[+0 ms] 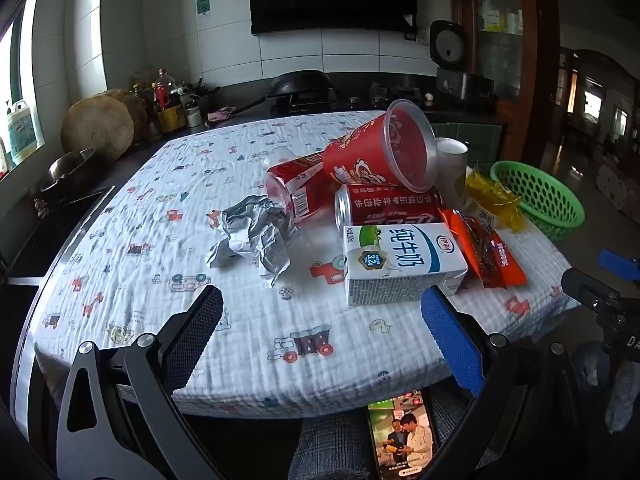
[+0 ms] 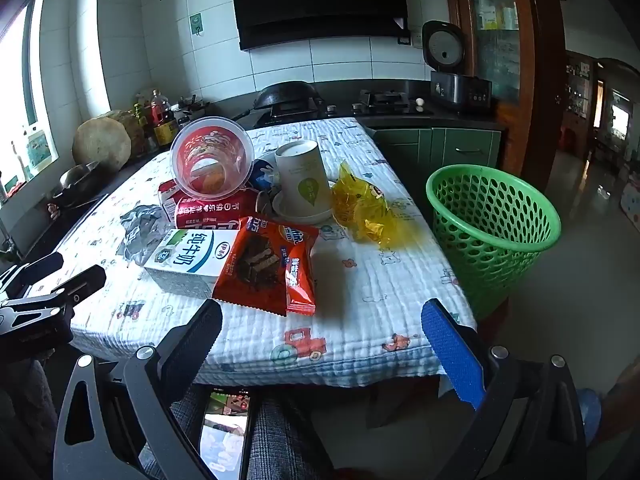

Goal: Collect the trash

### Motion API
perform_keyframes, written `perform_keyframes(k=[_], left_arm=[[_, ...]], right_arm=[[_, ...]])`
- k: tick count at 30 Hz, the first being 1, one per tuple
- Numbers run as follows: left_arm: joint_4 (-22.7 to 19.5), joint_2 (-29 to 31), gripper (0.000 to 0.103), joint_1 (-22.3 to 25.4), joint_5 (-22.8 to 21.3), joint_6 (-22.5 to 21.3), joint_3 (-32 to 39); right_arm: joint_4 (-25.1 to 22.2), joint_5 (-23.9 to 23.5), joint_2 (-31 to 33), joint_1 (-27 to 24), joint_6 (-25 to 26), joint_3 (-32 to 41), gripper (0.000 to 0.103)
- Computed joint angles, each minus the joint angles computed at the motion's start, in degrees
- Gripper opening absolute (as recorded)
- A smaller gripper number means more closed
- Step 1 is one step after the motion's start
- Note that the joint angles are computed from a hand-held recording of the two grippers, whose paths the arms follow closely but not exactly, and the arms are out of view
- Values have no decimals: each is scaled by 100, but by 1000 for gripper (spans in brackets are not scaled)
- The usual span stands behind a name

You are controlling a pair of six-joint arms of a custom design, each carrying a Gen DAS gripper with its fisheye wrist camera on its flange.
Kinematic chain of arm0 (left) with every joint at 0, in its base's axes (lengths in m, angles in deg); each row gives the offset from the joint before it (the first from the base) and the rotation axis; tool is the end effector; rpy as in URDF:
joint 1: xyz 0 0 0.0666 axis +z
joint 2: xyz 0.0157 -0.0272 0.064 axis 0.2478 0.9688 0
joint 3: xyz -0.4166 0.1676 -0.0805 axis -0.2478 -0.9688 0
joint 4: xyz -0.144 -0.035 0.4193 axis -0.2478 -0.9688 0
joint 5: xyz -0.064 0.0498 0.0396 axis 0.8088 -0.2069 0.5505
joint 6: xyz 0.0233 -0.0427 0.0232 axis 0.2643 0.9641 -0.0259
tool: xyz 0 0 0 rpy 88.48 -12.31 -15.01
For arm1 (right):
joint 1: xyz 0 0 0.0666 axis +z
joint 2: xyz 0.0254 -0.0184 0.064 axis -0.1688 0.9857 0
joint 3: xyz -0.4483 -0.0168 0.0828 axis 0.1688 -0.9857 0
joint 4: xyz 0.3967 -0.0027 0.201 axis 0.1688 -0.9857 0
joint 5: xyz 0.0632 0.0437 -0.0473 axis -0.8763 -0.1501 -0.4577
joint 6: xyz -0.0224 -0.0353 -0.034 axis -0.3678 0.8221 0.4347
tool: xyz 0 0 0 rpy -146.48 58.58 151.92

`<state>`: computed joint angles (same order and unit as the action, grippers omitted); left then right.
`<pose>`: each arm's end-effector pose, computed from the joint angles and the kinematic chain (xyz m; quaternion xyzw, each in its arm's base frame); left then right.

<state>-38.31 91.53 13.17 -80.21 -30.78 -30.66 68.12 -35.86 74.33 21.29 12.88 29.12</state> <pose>0.4647 -0.0150 0.3990 0.1155 0.8862 -0.0294 0.4478 0.4200 0.2344 0.3774 0.0675 0.8866 0.0338 0.4563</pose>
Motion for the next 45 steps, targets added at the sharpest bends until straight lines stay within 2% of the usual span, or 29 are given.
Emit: perform_keyframes(k=[8,12,45], left_arm=[[55,5,98,-151,-133,27,-67],[-83,20,98,-47,11,-24,26],[-45,0,98,-40,-11,-4,19]], right_arm=[[-9,37,-1,-10,32,-6,97],[5,24,15,-13,21,-12,97],[-20,-13,9,-19,-40,11,97]])
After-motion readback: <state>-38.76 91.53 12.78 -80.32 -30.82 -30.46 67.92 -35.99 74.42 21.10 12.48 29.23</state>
